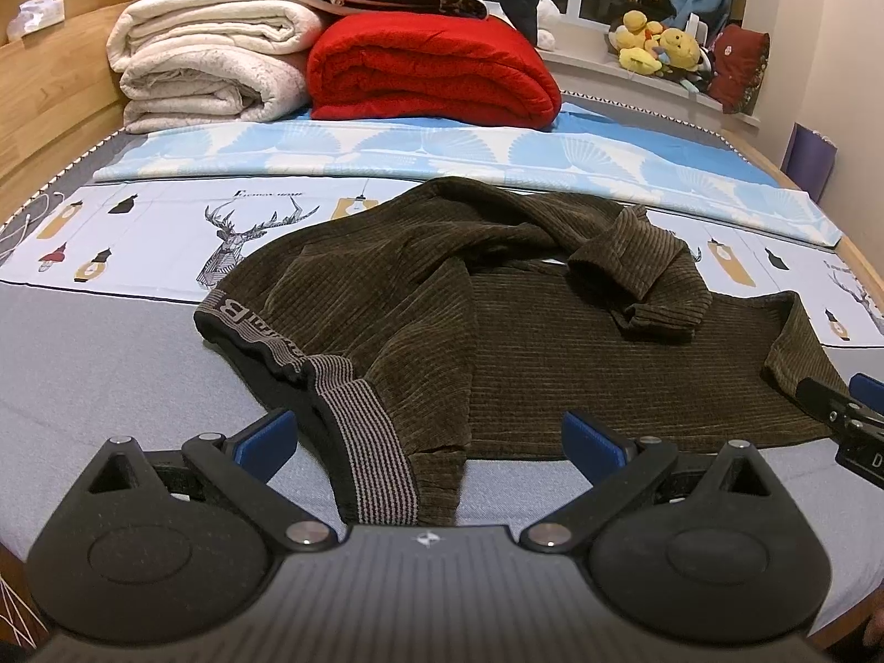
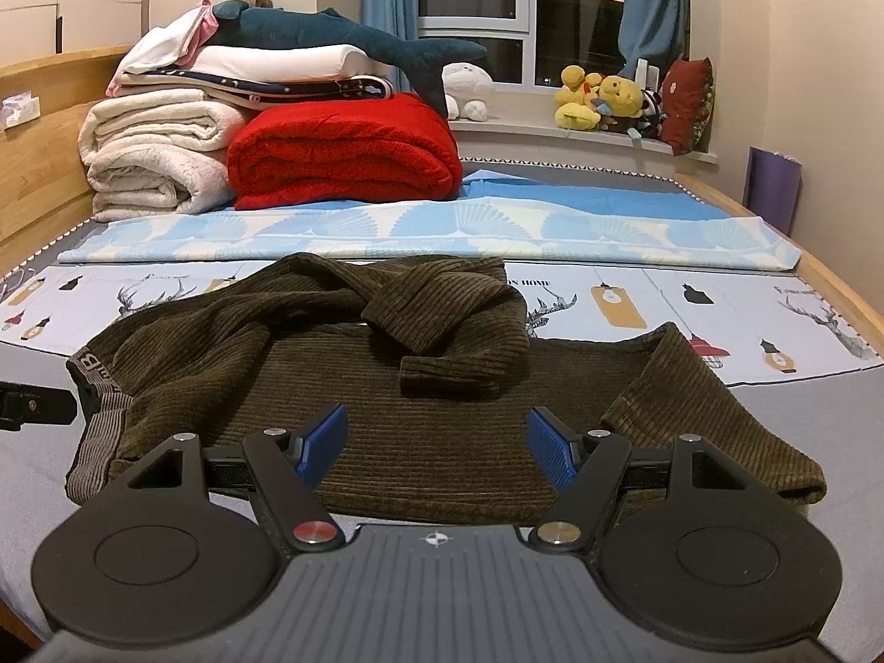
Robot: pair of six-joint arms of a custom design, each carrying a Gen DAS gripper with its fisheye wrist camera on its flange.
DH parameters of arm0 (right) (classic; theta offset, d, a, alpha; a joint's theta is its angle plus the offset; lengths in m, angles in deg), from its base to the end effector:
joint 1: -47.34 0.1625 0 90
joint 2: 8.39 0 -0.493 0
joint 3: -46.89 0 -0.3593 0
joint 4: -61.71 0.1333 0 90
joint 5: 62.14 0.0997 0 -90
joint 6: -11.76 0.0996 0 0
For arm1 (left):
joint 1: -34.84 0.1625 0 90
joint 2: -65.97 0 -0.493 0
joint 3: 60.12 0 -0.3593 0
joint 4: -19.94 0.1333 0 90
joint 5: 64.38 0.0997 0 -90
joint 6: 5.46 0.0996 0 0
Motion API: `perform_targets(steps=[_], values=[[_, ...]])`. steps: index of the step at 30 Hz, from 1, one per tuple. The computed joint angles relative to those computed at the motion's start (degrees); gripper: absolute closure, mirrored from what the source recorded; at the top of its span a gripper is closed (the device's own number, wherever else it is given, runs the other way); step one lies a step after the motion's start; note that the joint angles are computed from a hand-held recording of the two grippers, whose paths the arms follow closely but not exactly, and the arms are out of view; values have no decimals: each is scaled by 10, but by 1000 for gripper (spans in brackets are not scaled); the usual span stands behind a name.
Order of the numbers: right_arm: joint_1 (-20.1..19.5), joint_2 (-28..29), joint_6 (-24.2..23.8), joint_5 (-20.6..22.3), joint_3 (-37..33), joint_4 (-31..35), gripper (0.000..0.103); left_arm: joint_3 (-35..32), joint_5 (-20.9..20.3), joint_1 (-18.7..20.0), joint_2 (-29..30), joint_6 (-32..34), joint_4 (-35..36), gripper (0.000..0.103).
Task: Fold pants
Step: 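Grasp the striped waistband with the left tool while the right tool grasps a pant leg hem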
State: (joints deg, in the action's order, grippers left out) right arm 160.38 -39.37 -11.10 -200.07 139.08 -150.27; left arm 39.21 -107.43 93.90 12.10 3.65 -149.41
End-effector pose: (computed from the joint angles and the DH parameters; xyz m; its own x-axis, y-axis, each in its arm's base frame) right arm 0.3296 -0.6234 0.1558 -0.7275 0.1331 0.6730 -0.5141 0.5438 -0.6633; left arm -0.1643 -0.6749 0.3037 -0.7174 0.1142 -0.6872 0.5473 0.7028 -0.4545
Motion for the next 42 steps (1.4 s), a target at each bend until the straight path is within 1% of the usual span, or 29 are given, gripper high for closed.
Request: perform_targets(steps=[6, 7, 8, 9, 10, 11, 12, 13, 15, 16, 18, 20, 22, 23, 24, 25, 26, 27, 28, 29, 30, 31, 32, 33, 34, 36, 37, 39, 42], values=[[-1, 4, -9, -4, -5, -9, 29, 2, -7, -1, 1, 10, -4, 6], [-1, 3, -6, -3, -5, -5, 29, 3, -10, -1, 1, 12, -5, 12], [-1, 2, -2, -2, -5, 0, 29, 4, -12, -2, 1, 15, -6, 25], [-1, 1, 1, -1, -5, 4, 29, 5, -16, -2, 1, 19, -8, 36], [-2, 0, 5, 1, -4, 11, 30, 6, -22, -2, -1, 24, -10, 62], [-2, -1, 7, 3, -4, 13, 35, 7, -33, -2, -3, 31, -15, 90], [-2, -2, 6, 6, -4, 13, 46, 8, -44, -1, -6, 34, -20, 98], [-1, -2, 3, 3, -6, 9, 52, 5, -56, 0, -11, 31, -18, 99], [-3, -1, -10, -10, -13, -7, 74, -16, -103, 11, -23, 19, 16, 99], [-5, -5, -9, -14, -14, -8, 76, -32, -119, 17, -26, 15, 32, 99], [-17, -21, 3, -11, -11, 6, 76, -79, -139, 33, -26, 9, 80, 98], [-31, -35, -1, -17, -16, 11, 76, -144, -159, 58, -16, -27, 173, 98], [-55, -54, 8, -24, -18, 48, 76, -210, -182, 89, 1, -89, 276, 95], [-70, -66, 32, -30, -15, 84, 76, -237, -192, 104, 11, -120, 318, 94], [-80, -74, 53, -35, -12, 110, 73, -266, -191, 117, 23, -165, 373, 94], [-96, -87, 91, -44, -8, 161, 71, -294, -189, 127, 34, -206, 421, 91], [-110, -100, 131, -47, -4, 212, 67, -315, -193, 136, 42, -235, 453, 81], [-119, -108, 161, -46, -1, 243, 66, -329, -198, 143, 49, -251, 472, 74], [-133, -122, 213, -33, 6, 279, 65, -341, -201, 147, 56, -251, 481, 59], [-147, -136, 268, -13, 14, 309, 62, -344, -201, 149, 60, -245, 478, 49], [-157, -145, 308, 6, 20, 330, 61, -347, -202, 152, 66, -238, 476, 44], [-168, -154, 349, 28, 25, 355, 59, -350, -206, 154, 70, -239, 479, 36], [-177, -159, 376, 46, 26, 374, 59, -359, -212, 158, 78, -248, 492, 34], [-185, -163, 413, 65, 25, 399, 59, -371, -216, 160, 86, -264, 514, 34], [-190, -163, 436, 77, 23, 408, 59, -382, -220, 162, 94, -270, 525, 33], [-200, -161, 479, 106, 18, 413, 57, -392, -230, 164, 106, -250, 520, 26], [-204, -159, 494, 114, 14, 414, 56, -395, -226, 164, 110, -245, 521, 23], [-209, -151, 533, 118, -4, 437, 56, -408, -218, 163, 123, -252, 545, 23], [-203, -136, 574, 93, -23, 449, 55, -415, -214, 159, 130, -242, 549, 24]])
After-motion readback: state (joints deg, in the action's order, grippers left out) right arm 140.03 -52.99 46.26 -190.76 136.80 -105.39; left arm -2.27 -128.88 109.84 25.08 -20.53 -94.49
